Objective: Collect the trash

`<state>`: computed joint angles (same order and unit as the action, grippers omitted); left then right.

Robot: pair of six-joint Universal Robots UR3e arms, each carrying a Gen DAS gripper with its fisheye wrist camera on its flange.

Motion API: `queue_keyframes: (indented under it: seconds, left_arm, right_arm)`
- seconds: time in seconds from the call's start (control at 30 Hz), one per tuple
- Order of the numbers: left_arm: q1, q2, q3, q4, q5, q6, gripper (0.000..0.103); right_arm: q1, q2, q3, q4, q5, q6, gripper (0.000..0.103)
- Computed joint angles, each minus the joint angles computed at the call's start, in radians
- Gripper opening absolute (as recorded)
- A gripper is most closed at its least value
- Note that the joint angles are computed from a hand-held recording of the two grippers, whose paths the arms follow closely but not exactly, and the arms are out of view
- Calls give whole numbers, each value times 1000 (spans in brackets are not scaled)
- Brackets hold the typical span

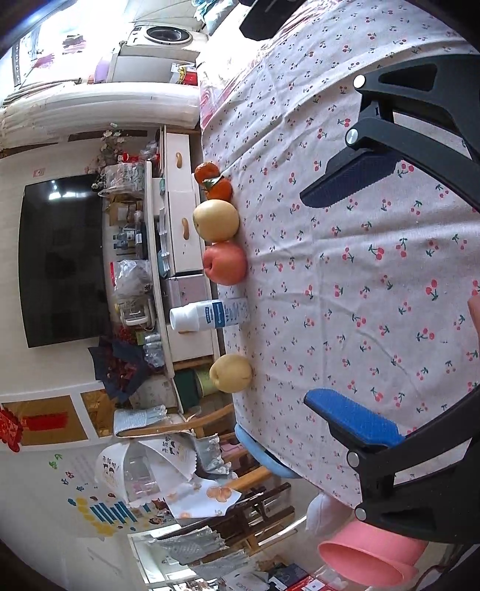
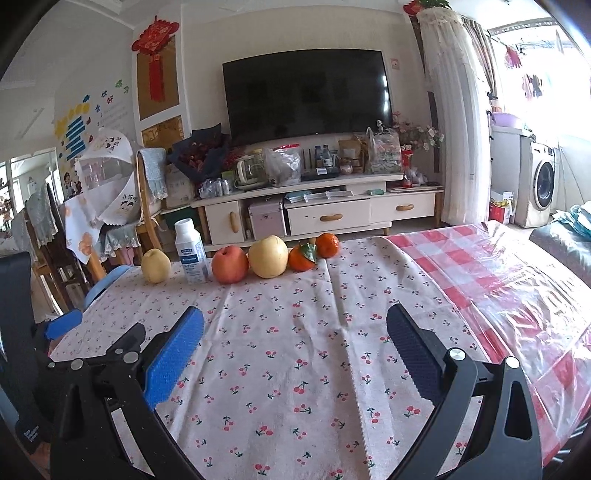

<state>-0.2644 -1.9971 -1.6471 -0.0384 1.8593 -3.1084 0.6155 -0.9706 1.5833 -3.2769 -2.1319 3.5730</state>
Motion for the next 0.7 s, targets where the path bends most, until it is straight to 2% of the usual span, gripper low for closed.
queue_keyframes:
  seconds: [0.6,0.7]
  left_arm:
    - [10,-29,22,2,-11,4,99]
    - [36,-17,5,-10,-62,-19,99]
  right_arm:
    - [-1,49,-90,61,41,-42,98]
    - [-1,57,-106,82,49,-43,98]
